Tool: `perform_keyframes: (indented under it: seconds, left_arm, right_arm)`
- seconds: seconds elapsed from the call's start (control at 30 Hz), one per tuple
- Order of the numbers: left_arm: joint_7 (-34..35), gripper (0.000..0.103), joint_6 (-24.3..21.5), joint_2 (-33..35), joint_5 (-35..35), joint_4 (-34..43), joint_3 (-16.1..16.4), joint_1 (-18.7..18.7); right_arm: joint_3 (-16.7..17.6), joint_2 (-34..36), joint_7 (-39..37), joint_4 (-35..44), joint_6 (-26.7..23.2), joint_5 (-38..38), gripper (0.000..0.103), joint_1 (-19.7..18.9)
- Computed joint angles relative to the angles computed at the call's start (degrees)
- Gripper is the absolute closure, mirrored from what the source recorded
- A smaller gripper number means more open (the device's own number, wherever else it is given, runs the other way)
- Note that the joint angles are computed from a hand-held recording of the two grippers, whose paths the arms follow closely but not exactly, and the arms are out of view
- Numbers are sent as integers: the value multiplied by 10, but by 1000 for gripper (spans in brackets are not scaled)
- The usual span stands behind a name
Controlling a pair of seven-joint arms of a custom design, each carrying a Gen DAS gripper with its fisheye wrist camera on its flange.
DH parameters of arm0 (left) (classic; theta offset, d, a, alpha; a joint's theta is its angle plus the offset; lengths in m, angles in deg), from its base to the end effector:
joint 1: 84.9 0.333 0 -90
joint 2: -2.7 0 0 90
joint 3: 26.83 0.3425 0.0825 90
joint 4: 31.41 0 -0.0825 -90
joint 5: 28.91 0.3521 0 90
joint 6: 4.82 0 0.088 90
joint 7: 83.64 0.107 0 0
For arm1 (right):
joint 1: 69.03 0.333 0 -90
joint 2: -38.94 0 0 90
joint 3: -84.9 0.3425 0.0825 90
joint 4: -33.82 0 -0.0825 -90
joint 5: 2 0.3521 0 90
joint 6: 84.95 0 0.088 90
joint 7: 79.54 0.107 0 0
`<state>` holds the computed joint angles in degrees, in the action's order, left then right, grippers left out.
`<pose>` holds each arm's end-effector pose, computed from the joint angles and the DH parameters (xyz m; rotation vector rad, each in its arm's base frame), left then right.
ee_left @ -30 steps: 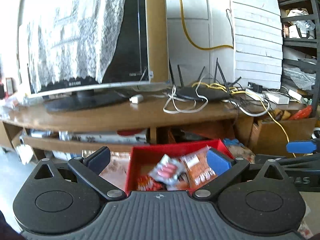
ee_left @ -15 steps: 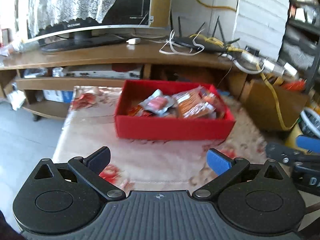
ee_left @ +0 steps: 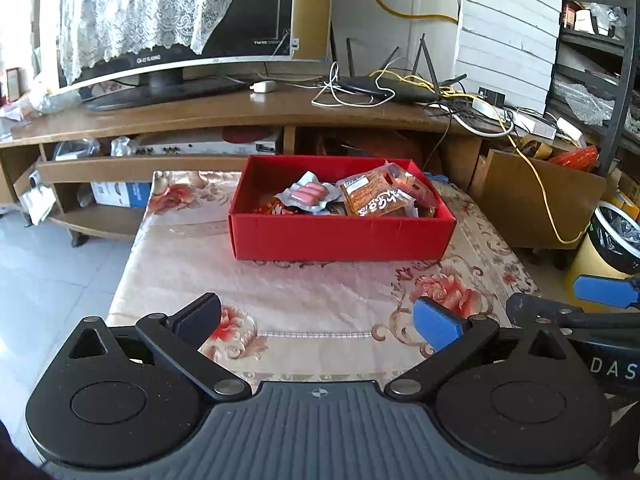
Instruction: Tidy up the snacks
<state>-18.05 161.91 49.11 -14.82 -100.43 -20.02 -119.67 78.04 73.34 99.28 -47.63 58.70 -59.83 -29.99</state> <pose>0.6769 -0.4191 0.4340 -1.4040 2.0134 -1.0155 0.6110 0.4182 0.4348 -1.4558 1.8670 -0.8721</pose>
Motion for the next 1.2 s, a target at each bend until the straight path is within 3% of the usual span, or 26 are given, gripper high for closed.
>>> perform_keyframes:
  seconds: [0.1, 0.17, 0.3, 0.53, 0.6, 0.67, 0.73, 0.9, 0.97, 1.1, 1.2]
  left_arm:
    - [0, 0, -3, -6, -3, -8, -5, 2]
    - [-13, 0, -5, -8, 4, -12, 10, -8]
    - [-29, 0, -43, -9, 23, -1, 19, -16]
    - [-92, 4, -34, -20, 76, -20, 44, -32]
    - [-86, 7, -33, -21, 82, -20, 31, -23]
    - [-77, 6, -47, -18, 83, -10, 20, -17]
    - [-93, 0, -44, -17, 99, -11, 36, -26]
    - [-106, 0, -69, -10, 132, 7, 45, -36]
    - [-125, 0, -58, -9, 158, 2, 59, -44]
    - [-122, 0, -52, -10, 159, 2, 35, -26]
    - [-126, 0, -51, -9, 163, 3, 38, -28]
  right_arm:
    - [-1, -4, 9, -8, 5, -3, 35, 0]
    - [0, -6, 14, -11, 8, -5, 35, 0]
    - [2, -2, 8, -8, 8, -3, 35, 0]
    - [-1, -1, 10, -10, 28, -9, 35, 0]
    - [-1, 0, 7, -9, 32, -10, 35, 0]
    - [-1, 3, 0, -5, 28, -7, 35, 1]
    - [-2, 3, 0, -6, 30, -7, 35, 2]
    - [-2, 2, -3, -7, 30, -7, 35, 2]
    - [-1, 4, -9, -6, 28, -3, 35, 2]
    - [-2, 3, -8, -8, 32, 0, 35, 1]
    - [-3, 3, -6, -9, 34, -1, 35, 2]
